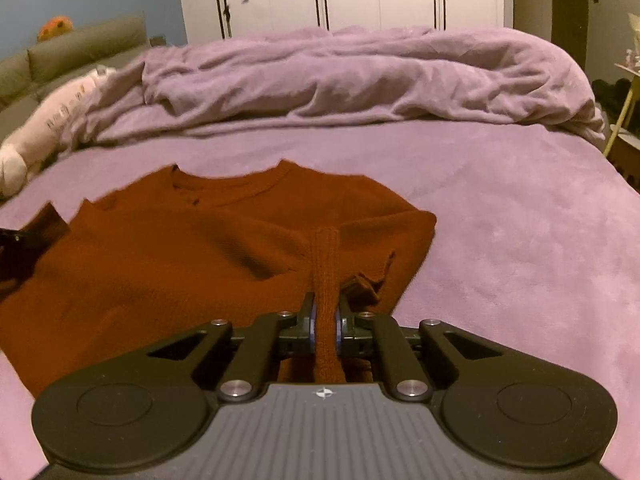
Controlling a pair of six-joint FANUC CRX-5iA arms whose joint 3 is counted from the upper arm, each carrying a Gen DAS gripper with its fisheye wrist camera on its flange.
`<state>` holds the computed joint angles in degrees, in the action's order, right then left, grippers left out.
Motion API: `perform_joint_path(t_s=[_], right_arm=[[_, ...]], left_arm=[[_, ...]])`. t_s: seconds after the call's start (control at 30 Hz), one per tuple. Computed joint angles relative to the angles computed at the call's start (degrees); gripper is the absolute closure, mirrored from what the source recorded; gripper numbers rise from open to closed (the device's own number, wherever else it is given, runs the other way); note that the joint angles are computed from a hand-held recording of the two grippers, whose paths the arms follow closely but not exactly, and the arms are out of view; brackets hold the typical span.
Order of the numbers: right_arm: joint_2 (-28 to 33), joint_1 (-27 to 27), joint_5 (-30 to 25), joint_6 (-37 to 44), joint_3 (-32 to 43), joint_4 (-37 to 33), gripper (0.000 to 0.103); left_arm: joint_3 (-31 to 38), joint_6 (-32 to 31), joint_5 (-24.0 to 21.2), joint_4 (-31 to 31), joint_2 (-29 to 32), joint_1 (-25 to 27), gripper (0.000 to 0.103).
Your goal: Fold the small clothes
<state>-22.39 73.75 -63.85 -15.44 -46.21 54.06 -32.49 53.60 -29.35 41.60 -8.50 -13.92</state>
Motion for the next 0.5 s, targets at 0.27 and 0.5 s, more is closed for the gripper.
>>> perform_joint_path(t_s=[0.27,0.5], right_arm=[[2.0,0.5,-2.2,2.8,2.4,-0.6,0.096],[1.3,2.1,-7.1,-1.8,2.5,8.1,0.097]], left_arm=[[-0.9,-0.6,1.3,2.5,-1.0,-0.4,0.096],[1.7,-1.6,2.8,5.3,-3.9,0.2,0.096]])
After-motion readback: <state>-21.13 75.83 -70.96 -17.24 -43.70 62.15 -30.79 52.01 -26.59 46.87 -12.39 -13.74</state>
